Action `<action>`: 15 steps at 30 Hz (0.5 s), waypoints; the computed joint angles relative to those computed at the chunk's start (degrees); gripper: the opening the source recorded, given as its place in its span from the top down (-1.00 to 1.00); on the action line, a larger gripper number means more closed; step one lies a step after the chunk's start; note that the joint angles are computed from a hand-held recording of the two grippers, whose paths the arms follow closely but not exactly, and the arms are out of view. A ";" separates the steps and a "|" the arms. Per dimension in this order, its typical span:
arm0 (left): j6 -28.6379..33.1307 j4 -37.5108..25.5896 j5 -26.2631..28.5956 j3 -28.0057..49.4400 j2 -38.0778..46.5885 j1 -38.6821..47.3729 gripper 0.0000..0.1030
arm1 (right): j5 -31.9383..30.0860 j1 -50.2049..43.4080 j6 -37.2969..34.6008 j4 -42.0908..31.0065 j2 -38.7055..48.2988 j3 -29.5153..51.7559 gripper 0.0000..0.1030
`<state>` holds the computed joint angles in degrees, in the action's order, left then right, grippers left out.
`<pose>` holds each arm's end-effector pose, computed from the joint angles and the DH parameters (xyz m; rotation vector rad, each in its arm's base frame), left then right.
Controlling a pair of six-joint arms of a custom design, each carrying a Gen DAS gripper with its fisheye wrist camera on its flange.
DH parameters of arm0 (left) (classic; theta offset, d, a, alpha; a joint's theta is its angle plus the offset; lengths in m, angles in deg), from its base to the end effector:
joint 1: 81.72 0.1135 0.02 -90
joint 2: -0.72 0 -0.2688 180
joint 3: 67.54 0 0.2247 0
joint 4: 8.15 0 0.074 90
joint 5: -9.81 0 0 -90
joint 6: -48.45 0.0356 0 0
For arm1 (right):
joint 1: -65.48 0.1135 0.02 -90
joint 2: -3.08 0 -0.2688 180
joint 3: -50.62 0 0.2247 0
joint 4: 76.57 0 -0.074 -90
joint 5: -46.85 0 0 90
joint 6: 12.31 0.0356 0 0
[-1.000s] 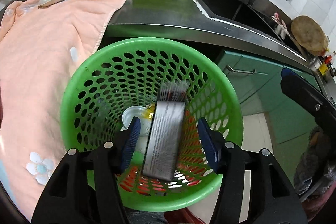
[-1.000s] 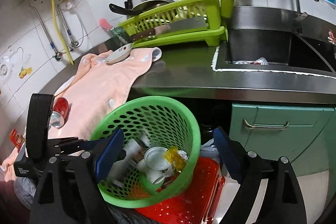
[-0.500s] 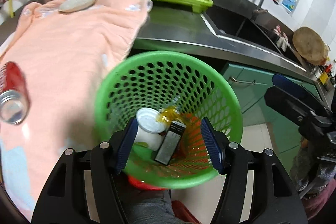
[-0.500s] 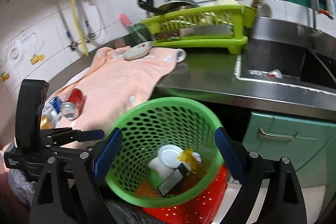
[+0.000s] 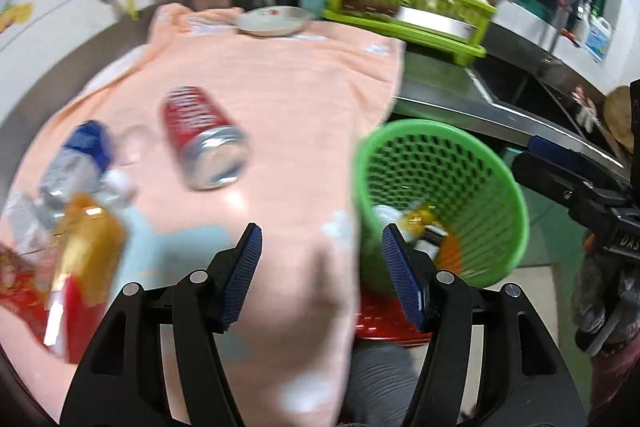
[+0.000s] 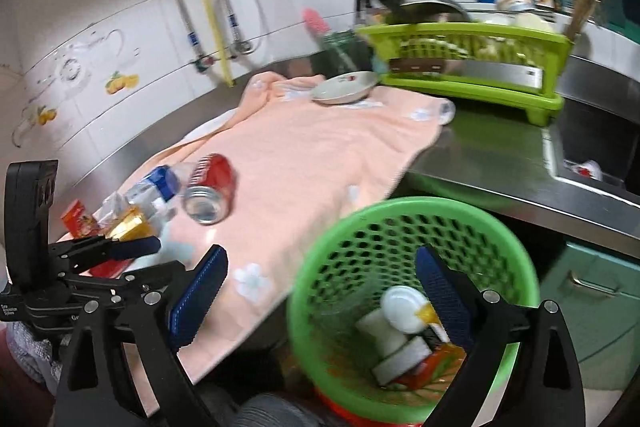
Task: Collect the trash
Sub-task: 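Move both grippers back over the red can and yellow bottle on the towel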
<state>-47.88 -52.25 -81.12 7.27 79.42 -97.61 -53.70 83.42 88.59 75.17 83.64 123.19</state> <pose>0.2549 -0.0720 0.2804 0.1937 2.4066 -0.1594 0.2704 0.0944 0.2830 -0.2412 2.2203 0.4810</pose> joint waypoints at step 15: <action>17.18 -7.05 6.05 1.65 -4.76 27.60 -0.41 | 2.62 13.55 2.32 -2.05 12.98 15.34 -0.78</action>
